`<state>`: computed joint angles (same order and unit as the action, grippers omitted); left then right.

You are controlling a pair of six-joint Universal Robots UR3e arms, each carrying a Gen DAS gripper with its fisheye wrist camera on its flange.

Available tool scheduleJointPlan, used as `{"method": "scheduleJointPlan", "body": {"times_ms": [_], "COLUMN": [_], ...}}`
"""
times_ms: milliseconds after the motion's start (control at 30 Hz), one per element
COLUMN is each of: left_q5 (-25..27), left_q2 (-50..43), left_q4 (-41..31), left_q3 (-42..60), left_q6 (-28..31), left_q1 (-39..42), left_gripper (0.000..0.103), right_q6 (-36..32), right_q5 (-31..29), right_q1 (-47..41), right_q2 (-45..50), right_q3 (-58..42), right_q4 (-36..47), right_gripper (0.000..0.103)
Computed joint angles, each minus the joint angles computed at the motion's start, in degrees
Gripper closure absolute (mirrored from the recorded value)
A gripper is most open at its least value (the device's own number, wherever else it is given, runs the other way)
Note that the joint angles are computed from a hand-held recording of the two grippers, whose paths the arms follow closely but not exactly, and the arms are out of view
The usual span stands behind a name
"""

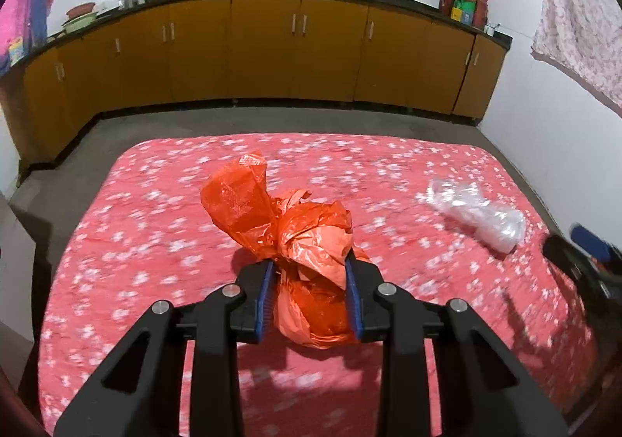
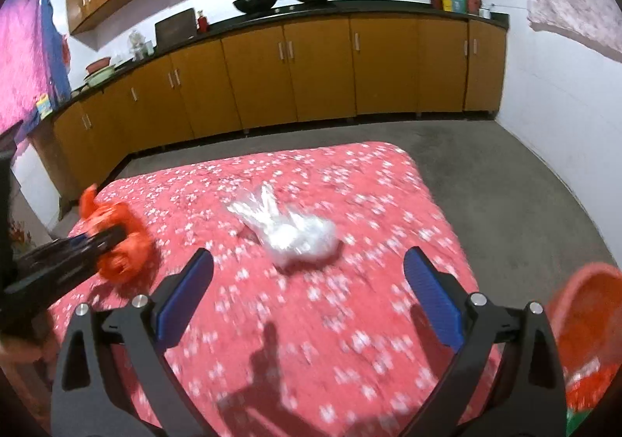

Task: Collect trash
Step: 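Grasp the clear plastic bag with the right tool while the left tool holds the red bag, then carry the held red bag and clear bag over the orange basket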

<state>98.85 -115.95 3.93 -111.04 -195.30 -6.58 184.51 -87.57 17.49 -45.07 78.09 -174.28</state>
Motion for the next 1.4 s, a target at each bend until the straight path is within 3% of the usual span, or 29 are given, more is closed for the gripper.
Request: {"method": "scheduleJointPlan", "body": {"times_ms": [200,367,433,500,567,767,1167,1400], "left_q5": [-0.8,-1.2,-1.1,-0.8,-0.9,-0.7,1.8,5.2], "left_q2": [3.4,3.7,3.4,3.1,3.3,4.9,10.8,13.6], "left_q4": [3.1,3.9,3.9,3.7,3.7,3.7,0.2,-3.9], "left_q3": [-6.7,-7.9,-7.7,-7.2,-7.2,-8.4,-8.0,-4.6], "left_q6": [0.1,0.5,0.3,0.0,0.0,0.1,-1.4,-2.6], "left_q1": [4.0,5.3,5.1,4.6,4.4,3.4,-4.3,-12.4], "left_gripper": [0.072,0.072,0.072,0.072,0.072,0.072,0.072,0.072], "right_q6": [-2.1,-2.2,-2.5,-3.2,-3.6,-4.3,-3.6,-3.9], "right_q5": [-2.3,-2.0,-1.4,-0.6,-0.1,1.3,6.5,7.9], "right_q1": [2.1,2.2,2.1,1.8,1.7,1.5,-2.5,-7.3], "right_q2": [10.6,13.7,14.4,15.7,16.2,10.3,-16.6,-35.7], "right_q3": [-22.2,-28.9,-30.4,-33.2,-34.1,-22.4,17.2,36.6], "right_q4": [16.9,23.1,25.0,28.2,29.7,22.4,5.9,1.6], "right_gripper": [0.015,0.018,0.024,0.043,0.052,0.063,0.063,0.063]}}
